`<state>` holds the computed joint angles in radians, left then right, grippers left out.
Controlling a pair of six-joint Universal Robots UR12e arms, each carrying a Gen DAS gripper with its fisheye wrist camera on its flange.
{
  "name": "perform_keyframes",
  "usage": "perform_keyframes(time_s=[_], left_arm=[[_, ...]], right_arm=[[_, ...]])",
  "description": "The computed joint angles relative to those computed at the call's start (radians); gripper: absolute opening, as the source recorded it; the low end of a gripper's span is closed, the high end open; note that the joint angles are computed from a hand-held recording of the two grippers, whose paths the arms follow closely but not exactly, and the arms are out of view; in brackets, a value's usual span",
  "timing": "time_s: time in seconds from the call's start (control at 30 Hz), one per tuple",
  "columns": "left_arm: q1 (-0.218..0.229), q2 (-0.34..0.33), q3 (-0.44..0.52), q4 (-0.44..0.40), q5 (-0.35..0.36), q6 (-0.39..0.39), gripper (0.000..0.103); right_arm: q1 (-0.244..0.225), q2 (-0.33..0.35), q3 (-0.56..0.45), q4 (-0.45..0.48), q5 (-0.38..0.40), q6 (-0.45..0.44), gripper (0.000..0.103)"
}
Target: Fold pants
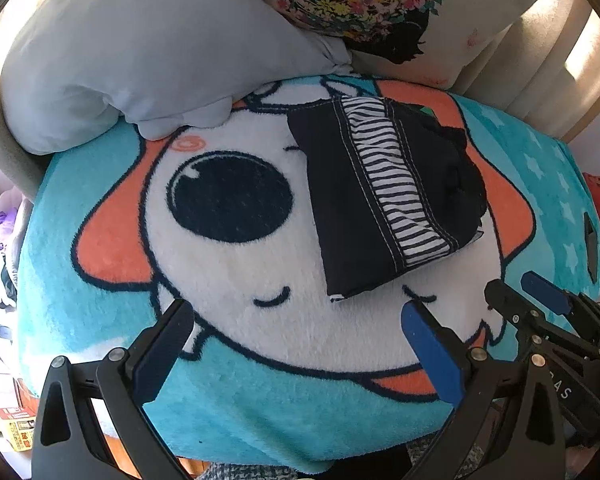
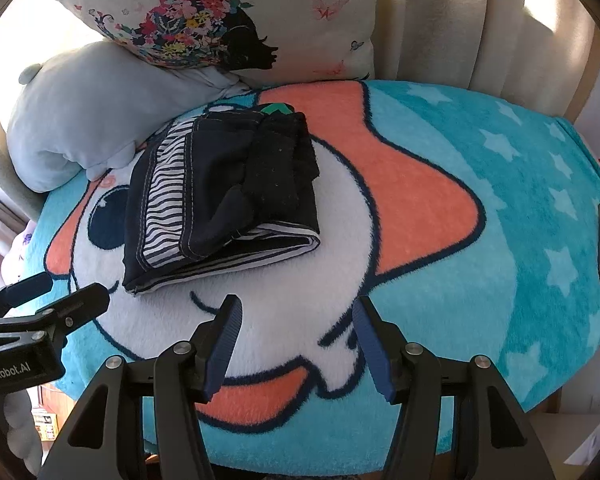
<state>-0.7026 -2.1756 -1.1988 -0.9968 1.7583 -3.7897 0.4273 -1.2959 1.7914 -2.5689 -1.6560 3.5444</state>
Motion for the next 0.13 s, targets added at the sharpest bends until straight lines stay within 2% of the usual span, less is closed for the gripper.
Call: perform_keyframes(time_s=[0.13], left_arm=[[0.002,-0.003,0.005,-0.017,-0.006,0.002,0.103]], right_arm=[[0.002,0.006,-0.008,0.003,0.004,-0.011,0.063]])
